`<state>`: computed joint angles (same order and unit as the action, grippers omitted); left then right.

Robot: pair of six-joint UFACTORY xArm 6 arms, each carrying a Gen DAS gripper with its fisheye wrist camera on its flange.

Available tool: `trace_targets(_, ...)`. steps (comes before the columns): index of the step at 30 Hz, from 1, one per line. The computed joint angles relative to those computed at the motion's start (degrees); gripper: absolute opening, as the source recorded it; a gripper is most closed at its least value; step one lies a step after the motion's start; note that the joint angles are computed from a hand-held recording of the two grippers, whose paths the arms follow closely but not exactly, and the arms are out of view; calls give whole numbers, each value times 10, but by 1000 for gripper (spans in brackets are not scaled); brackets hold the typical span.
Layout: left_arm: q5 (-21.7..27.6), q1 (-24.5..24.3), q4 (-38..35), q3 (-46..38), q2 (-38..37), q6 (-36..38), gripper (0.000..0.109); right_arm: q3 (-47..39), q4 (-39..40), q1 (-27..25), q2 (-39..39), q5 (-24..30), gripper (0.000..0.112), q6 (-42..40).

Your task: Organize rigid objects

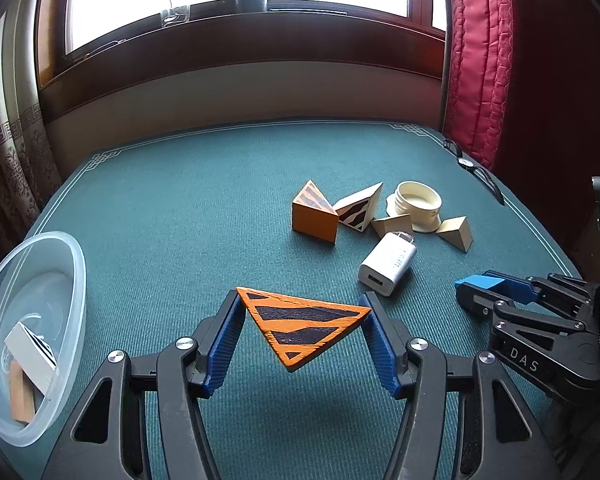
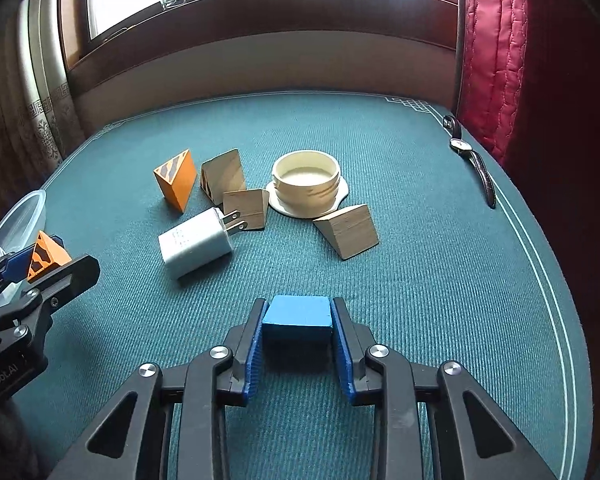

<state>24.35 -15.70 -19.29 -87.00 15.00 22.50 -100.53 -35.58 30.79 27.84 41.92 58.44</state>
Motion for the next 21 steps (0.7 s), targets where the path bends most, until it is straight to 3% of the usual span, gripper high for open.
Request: trace_targets(21,-28,24,41,12,-18,-60,60,29,18,-11,-14,-48,32,2)
